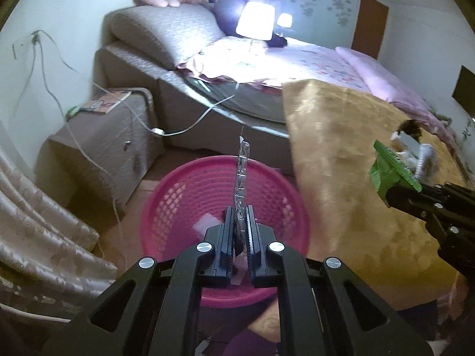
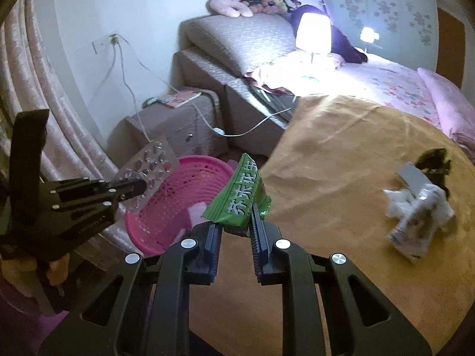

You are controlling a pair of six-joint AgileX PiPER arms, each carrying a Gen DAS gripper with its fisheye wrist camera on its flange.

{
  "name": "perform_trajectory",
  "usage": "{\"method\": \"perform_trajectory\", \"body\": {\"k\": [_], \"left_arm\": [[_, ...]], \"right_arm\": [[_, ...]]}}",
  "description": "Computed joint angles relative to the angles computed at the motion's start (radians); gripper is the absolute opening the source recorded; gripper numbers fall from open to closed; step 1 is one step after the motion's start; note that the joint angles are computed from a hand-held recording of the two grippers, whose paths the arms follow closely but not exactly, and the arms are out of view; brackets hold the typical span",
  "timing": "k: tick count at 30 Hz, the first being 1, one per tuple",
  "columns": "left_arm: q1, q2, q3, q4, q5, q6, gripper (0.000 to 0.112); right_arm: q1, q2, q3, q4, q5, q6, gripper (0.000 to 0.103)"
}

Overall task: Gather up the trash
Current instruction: 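Carry the blister pack and snack bag to the wastebasket and open both tools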

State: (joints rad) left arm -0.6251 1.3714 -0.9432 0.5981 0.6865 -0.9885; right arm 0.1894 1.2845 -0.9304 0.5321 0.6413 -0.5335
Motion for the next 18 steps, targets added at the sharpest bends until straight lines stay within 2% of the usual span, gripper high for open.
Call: {"method": "perform_trajectory", "body": {"k": [5,18], "left_arm": [[0.050,0.008,0.017,-0.005,-0.029,0.000,0.007],[0.132,0.044,0.044,-0.044,-0.080,0.028,0.007]], "right_arm": [[0.037,0.073,-0.043,0.026,0.018,0.015,0.018],[0.143,0.190,-0.156,-0.027,0.029,0.085,0.018]]}}
